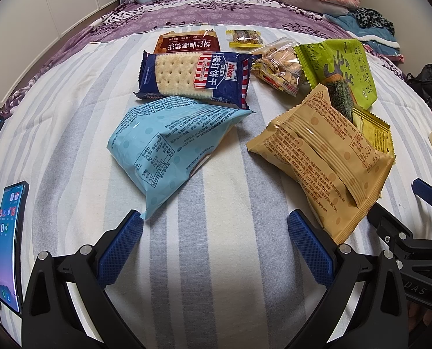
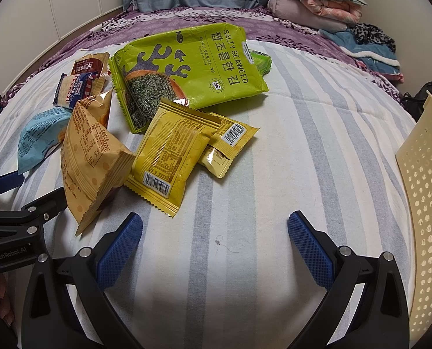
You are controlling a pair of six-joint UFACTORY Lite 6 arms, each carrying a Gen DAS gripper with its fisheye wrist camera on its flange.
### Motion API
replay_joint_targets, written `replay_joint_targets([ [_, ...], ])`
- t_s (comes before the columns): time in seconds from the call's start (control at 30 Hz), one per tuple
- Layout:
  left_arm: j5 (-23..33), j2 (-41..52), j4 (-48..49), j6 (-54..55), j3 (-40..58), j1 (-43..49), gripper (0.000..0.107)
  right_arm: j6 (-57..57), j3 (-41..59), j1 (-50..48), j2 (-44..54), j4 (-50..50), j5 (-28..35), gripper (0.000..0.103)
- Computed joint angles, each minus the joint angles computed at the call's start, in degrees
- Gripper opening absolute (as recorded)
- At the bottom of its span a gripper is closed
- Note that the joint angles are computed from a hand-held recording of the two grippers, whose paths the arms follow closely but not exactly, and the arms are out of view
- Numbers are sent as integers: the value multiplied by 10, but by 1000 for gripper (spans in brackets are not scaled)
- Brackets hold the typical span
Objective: Organize snacks
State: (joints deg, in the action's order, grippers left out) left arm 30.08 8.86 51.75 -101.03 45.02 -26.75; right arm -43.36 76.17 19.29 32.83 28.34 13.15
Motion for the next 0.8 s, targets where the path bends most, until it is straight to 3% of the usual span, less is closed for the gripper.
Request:
replay_joint_targets([
  [0.3,10,-116,15,-11,-74,14,101,-85,-28,-8,-37,72,15,98],
  [0.43,16,-154,3,37,-83,44,101,-130,-34,-11,-52,117,25,98],
  [0.8,-52,-90,-1,161,-47,152,101,-268,-12,-16,-63,246,98,98],
])
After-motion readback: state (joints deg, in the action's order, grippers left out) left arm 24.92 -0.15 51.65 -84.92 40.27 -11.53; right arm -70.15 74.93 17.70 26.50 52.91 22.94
